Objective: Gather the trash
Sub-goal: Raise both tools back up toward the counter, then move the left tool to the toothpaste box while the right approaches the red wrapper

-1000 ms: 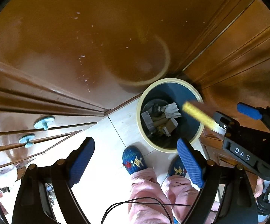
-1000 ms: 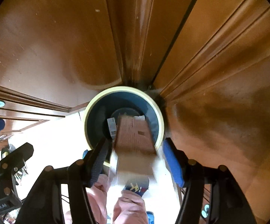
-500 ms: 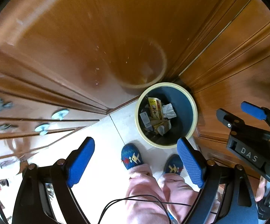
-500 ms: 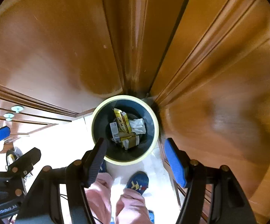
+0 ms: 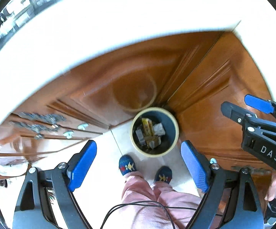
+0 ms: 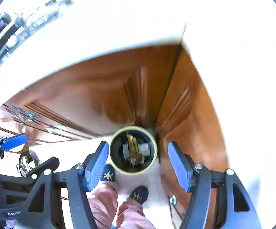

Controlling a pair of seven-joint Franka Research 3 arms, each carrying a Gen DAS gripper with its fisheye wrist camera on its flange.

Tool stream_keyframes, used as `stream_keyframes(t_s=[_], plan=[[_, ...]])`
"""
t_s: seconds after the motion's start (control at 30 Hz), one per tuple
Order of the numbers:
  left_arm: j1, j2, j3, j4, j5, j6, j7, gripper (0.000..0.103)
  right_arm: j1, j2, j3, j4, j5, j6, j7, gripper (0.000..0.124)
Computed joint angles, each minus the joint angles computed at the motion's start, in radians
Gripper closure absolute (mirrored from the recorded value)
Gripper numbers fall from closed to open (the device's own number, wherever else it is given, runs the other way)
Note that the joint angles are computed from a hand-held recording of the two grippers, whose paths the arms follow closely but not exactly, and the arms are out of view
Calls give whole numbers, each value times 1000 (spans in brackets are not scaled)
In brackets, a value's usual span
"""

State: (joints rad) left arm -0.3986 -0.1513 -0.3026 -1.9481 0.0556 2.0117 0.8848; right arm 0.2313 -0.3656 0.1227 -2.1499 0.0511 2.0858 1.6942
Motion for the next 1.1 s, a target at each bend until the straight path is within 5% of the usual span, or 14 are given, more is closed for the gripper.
stream_keyframes(t_s=[0.67,0.93,1.1], plan=[[-21,132,-40,508,324,-210,-83,14,-36,8,-30,258,12,70,-145,59],[-37,244,-8,728,365,-261,-24,14,-40,123,-19,423,-37,85,-157,59],[-48,397,37,977,379,-302,81,14,-27,259,-21,589,-97,71,-128,59]])
